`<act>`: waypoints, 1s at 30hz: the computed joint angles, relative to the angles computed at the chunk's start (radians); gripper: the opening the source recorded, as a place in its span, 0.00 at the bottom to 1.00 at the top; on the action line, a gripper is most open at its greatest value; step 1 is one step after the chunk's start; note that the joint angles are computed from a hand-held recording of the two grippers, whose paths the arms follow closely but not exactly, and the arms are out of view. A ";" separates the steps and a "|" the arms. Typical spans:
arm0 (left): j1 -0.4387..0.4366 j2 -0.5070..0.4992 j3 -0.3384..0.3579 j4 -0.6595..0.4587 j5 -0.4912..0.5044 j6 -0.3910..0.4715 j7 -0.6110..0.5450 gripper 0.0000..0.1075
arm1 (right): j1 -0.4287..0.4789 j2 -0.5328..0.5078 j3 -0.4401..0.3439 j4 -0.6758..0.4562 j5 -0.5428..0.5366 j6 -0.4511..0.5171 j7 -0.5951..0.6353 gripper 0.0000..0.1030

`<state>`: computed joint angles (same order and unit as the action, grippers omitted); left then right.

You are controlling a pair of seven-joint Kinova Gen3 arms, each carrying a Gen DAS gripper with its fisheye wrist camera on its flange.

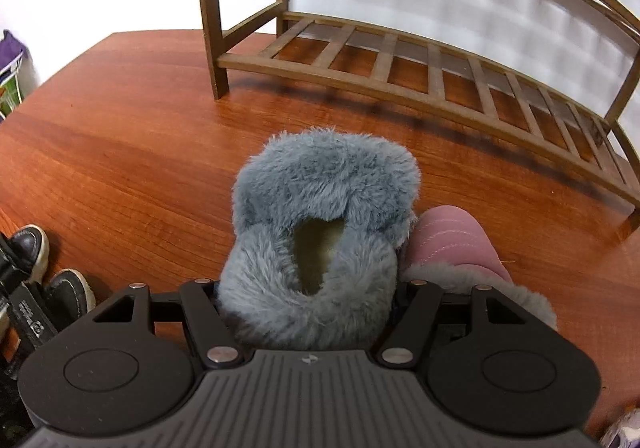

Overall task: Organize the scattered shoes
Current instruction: 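Carry the pink boot with the right tool down to the table beside its mate, then lower the pink boot beside its mate and open the right tool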

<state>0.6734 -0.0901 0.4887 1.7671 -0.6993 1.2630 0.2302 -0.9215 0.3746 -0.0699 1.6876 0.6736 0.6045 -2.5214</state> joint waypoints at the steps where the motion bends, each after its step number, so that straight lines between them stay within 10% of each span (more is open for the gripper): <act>1: 0.000 0.001 -0.001 0.000 0.001 -0.004 -0.003 0.82 | 0.009 0.003 -0.010 -0.007 -0.015 0.007 0.019 0.70; 17: -0.005 0.033 -0.042 0.004 0.002 -0.140 -0.083 0.82 | 0.159 -0.151 -0.083 0.065 -0.287 -0.037 0.267 0.84; 30: 0.024 0.093 -0.070 -0.020 -0.007 -0.215 -0.165 0.82 | 0.227 -0.327 -0.151 0.155 -0.253 0.049 0.175 0.86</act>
<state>0.6979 0.0025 0.4187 1.7467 -0.7067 1.0479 0.0648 -0.6944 0.0474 -0.2205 1.8427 0.4203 0.6531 -2.3463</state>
